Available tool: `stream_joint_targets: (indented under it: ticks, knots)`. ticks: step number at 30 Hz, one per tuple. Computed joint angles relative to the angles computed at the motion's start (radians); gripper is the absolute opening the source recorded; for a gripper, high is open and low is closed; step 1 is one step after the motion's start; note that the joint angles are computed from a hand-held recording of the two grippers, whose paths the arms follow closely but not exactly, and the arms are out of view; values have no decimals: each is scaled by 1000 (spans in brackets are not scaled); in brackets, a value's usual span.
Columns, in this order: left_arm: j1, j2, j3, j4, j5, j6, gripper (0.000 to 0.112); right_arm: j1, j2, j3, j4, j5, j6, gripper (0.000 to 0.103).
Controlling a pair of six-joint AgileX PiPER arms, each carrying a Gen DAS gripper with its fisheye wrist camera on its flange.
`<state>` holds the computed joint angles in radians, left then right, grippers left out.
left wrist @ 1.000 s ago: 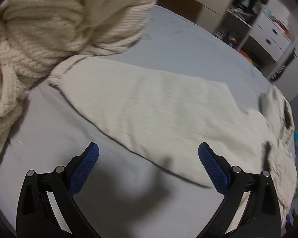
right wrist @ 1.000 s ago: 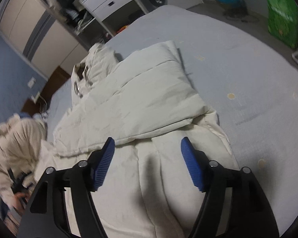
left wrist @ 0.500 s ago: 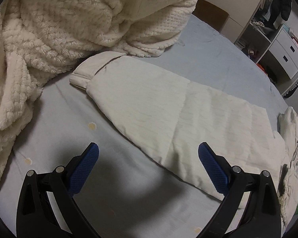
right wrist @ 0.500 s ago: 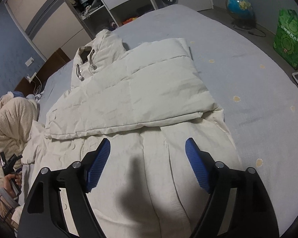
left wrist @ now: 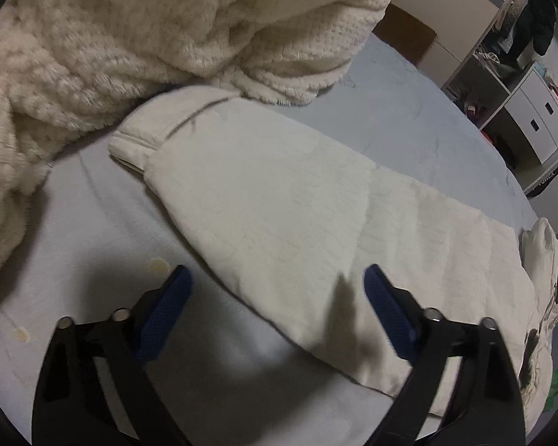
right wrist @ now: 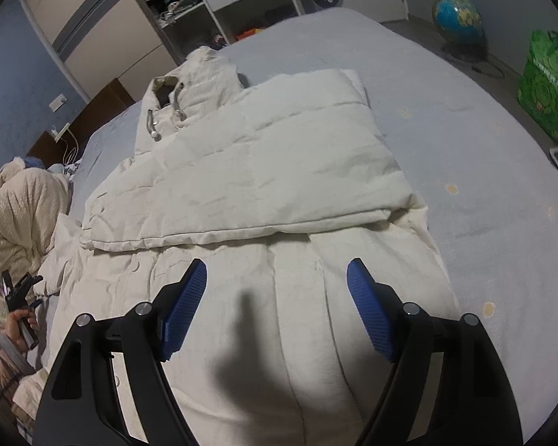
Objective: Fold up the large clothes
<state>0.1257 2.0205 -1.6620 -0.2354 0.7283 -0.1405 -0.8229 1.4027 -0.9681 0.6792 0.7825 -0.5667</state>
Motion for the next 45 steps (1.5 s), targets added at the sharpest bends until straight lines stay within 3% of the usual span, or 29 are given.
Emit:
stream_joint_targets:
  ticks: [5, 9, 10, 15, 23, 34, 45]
  knots:
    - [3, 15, -5, 14, -34, -30, 69, 41, -1, 0, -39, -17, 16, 74]
    - [26, 21, -37, -43, -15, -16, 13, 50, 5, 0, -40, -18, 14, 74]
    - [37, 20, -39, -81, -14, 4, 7, 49, 8, -3, -36, -15, 9, 74]
    - [43, -43, -4, -195, -39, 82, 4, 43, 8, -1, -15, -8, -9, 74]
    - [-38, -153, -17, -198, -50, 75, 4, 0, -4, 10, 64, 19, -72, 74]
    - [-303, -295, -44, -50, -110, 0, 4, -79, -19, 24, 192, 70, -157, 74]
    - [-617, -259, -179, 210, -75, -234, 4, -174, -25, 38, 315, 139, -231, 74]
